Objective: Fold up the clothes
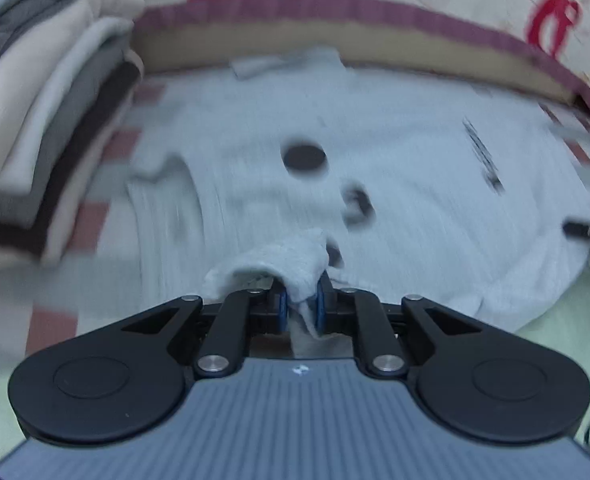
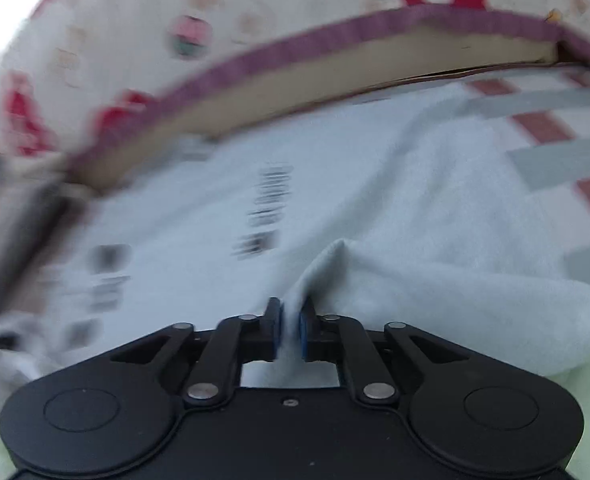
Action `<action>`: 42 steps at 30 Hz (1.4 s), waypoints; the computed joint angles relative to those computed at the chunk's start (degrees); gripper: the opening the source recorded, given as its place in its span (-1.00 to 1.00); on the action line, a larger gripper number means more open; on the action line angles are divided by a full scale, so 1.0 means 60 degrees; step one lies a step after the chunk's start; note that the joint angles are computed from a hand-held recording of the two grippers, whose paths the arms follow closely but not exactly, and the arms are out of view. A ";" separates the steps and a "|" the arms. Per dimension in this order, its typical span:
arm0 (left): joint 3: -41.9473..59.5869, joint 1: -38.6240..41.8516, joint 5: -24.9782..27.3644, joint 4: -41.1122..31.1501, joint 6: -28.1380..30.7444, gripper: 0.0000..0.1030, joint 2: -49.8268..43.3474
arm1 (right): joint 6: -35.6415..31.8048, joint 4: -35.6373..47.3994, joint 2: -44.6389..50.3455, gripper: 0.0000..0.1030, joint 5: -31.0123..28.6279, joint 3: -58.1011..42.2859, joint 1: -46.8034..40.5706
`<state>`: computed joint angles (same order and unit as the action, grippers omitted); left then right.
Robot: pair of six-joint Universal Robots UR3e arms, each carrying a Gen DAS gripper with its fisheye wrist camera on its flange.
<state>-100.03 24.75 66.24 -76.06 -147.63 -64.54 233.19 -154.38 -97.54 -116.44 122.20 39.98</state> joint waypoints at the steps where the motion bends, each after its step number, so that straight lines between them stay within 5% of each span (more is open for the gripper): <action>1: 0.0123 -0.0331 0.0322 0.0397 -0.0555 -0.75 -0.0497 | -0.0169 0.0422 0.0179 -0.63 -0.0026 -0.0247 -0.0298; 3: 0.0335 -0.0692 0.0688 0.0762 -0.1220 -0.75 -0.1176 | 0.0352 0.0340 -0.0314 -0.50 0.0041 0.0044 -0.0629; 6: 0.0024 -0.0382 0.0426 0.0677 -0.0881 -0.74 -0.0885 | 0.0893 0.0553 -0.1411 -0.22 -0.0369 0.0534 -0.0509; 13: -0.0661 0.0806 -0.0524 -0.0284 -0.0594 -0.62 0.0071 | 0.3543 0.5424 -0.2992 -0.20 -0.2147 -0.0285 0.1583; 17: -0.0672 0.1347 -0.0956 -0.1324 -0.0125 -0.38 0.0425 | 0.4264 0.5133 -0.3091 -0.06 -0.1872 0.0241 0.2368; 21: -0.0623 0.1633 -0.1259 -0.2282 0.0290 -0.13 0.0496 | 0.3745 0.3574 -0.2259 0.08 -0.1338 0.0588 0.2411; 22: -0.0630 0.1665 -0.1309 -0.2426 0.0448 -0.18 0.0494 | 0.3589 0.3208 -0.1958 0.26 -0.1298 0.0583 0.2381; 23: -0.0648 0.1693 -0.1385 -0.2446 0.0860 -0.82 0.0532 | 0.3475 0.2919 -0.1581 0.32 -0.1498 0.0538 0.2443; 24: -0.0806 0.1626 -0.1337 -0.1966 0.1143 -0.91 0.0691 | 0.3254 0.2835 -0.1130 0.33 -0.1730 0.0388 0.2501; 26: -0.0967 0.1512 -0.1266 -0.0877 0.1378 -0.91 0.0895 | 0.2888 0.3658 -0.0181 0.31 -0.2293 -0.0482 0.2742; 31: -0.0156 0.2430 -0.2337 -0.1977 0.1394 -0.91 0.0904 | 0.4099 0.6090 0.0424 -0.23 -0.3450 -0.1828 0.3040; 35: -0.0882 0.1480 -0.1467 -0.0416 0.0332 -0.90 0.0590 | 0.4795 0.6405 0.0223 -0.03 -0.3572 -0.1696 0.2374; 42: -0.0990 0.1363 -0.1098 -0.0369 -0.0182 -0.89 0.0381 | 0.4806 0.5819 -0.0195 -0.03 -0.3640 -0.1221 0.1272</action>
<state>-105.97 32.92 59.65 -78.28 -148.72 -62.26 262.02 -119.47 -98.72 -138.28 114.88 47.61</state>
